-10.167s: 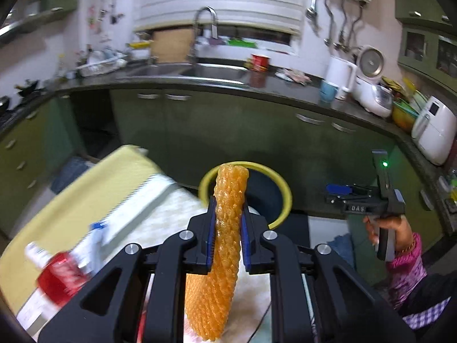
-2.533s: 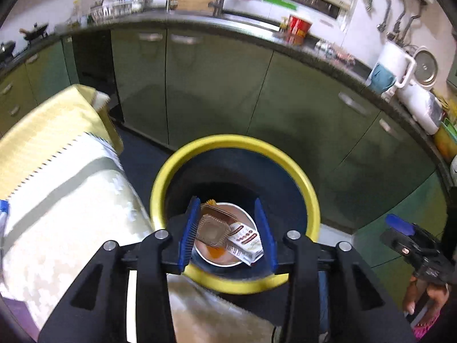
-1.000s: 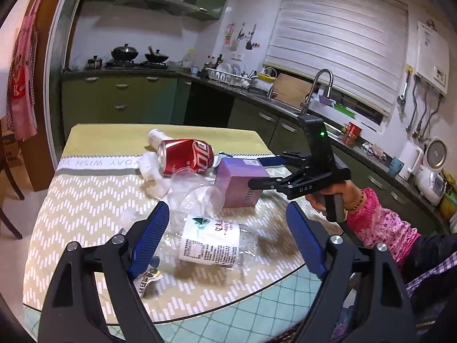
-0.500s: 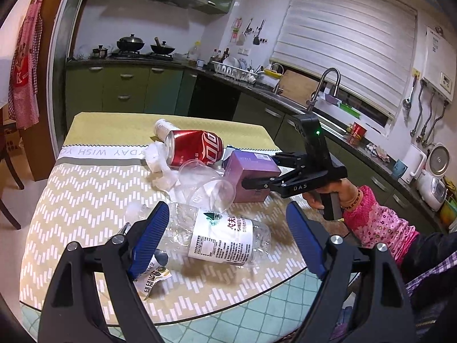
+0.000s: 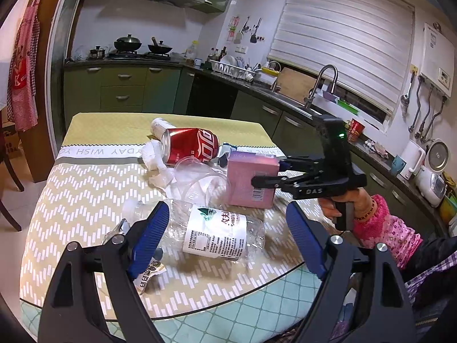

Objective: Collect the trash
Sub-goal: 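Carry the purple box over the bin and release it inside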

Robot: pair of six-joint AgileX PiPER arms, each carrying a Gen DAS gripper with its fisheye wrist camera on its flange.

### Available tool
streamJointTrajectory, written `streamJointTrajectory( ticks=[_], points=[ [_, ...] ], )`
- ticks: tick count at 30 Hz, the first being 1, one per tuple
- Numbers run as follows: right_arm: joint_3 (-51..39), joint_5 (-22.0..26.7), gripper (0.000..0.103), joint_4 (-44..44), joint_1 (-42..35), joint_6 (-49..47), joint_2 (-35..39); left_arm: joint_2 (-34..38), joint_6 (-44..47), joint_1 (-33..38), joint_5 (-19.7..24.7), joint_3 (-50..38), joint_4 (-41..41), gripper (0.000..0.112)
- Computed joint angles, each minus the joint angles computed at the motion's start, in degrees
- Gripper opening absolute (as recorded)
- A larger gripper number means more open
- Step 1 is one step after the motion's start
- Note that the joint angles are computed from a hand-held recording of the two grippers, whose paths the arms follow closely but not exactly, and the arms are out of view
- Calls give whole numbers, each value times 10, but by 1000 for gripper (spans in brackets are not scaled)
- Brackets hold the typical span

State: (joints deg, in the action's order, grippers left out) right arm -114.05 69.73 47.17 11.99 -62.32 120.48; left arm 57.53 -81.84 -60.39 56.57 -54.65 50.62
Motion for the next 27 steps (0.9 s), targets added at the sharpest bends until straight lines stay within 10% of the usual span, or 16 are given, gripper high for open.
streamJointTrajectory(
  ticks=[17, 21, 27],
  points=[
    [219, -126, 54, 41, -166, -9, -207, 27, -16, -63, 39, -26, 28, 80],
    [183, -190, 55, -93, -217, 142, -172, 39, -10, -64, 27, -30, 23, 81],
    [19, -139, 55, -258, -253, 342, -21, 68, 11, -53, 10, -52, 9, 82]
  ],
)
